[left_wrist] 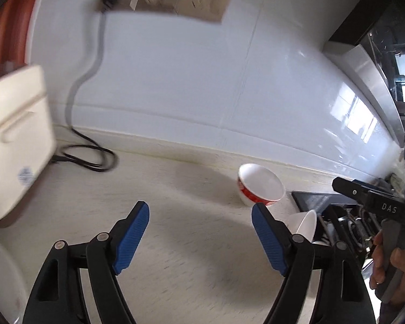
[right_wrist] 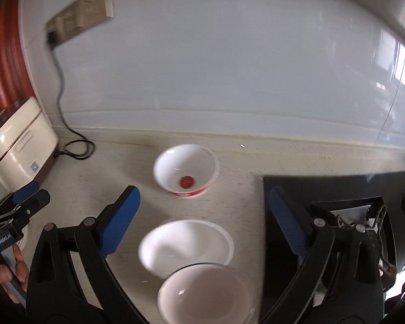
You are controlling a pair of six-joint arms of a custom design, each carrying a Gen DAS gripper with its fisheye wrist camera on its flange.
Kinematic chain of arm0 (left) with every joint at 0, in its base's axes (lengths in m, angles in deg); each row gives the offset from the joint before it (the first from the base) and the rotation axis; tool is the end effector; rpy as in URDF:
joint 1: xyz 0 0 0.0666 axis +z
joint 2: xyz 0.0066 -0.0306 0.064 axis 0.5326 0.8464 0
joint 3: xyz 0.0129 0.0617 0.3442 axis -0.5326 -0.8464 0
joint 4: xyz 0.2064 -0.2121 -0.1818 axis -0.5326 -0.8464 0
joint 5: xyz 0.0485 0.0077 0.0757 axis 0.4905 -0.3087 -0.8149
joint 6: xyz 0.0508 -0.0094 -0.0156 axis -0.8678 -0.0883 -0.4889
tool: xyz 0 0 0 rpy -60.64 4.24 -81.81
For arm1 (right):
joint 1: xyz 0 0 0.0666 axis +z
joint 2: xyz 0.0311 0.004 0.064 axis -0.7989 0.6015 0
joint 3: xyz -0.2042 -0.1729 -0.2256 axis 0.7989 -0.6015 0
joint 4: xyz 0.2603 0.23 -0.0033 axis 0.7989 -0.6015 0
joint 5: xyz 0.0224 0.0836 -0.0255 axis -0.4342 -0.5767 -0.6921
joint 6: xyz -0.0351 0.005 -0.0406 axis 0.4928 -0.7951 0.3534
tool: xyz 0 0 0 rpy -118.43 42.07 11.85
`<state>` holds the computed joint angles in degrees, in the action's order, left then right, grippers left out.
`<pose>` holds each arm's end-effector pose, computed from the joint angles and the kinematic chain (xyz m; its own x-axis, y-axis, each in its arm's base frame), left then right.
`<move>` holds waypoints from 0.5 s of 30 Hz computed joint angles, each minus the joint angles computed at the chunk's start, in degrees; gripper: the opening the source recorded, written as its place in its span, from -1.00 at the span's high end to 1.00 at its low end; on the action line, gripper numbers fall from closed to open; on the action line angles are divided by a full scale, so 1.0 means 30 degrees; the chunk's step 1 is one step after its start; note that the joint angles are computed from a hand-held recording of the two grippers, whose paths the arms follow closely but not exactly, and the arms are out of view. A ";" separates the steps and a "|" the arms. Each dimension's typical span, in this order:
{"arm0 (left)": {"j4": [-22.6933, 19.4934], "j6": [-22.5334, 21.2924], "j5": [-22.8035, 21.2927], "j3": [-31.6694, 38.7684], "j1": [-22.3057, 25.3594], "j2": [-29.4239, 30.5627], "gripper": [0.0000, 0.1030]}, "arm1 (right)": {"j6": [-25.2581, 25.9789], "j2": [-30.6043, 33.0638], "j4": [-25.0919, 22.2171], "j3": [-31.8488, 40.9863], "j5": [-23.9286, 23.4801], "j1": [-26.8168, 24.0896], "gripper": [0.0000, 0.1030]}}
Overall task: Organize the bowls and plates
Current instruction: 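Move both grippers over to the red-banded bowl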
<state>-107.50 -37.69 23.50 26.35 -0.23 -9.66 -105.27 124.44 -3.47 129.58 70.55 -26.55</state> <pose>0.3152 -0.1942 0.4238 -0.6337 -0.1206 -0.7641 0.1562 0.9475 -0.2791 0.3613 0.1725 0.4240 -0.7005 0.0046 -0.7136 -0.1108 0.9872 0.1151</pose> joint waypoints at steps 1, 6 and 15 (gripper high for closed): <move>-0.0292 0.0188 0.0456 0.0551 0.0134 0.0585 -0.54 | 0.0094 0.0422 -0.0427 0.0397 -0.0702 -0.0458 -0.89; -0.1734 0.0860 0.3396 0.3892 0.0516 0.4094 -0.54 | 0.0507 0.2915 -0.2599 0.2691 -0.3438 -0.2149 -0.89; -0.3997 0.2319 0.5446 0.8689 0.0696 0.9485 -0.37 | 0.0775 0.6498 -0.4183 0.5576 -0.6703 -0.3061 -0.89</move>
<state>-119.49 -30.73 39.83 52.41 1.86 18.80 -102.95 143.94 -16.02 146.31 50.44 -35.73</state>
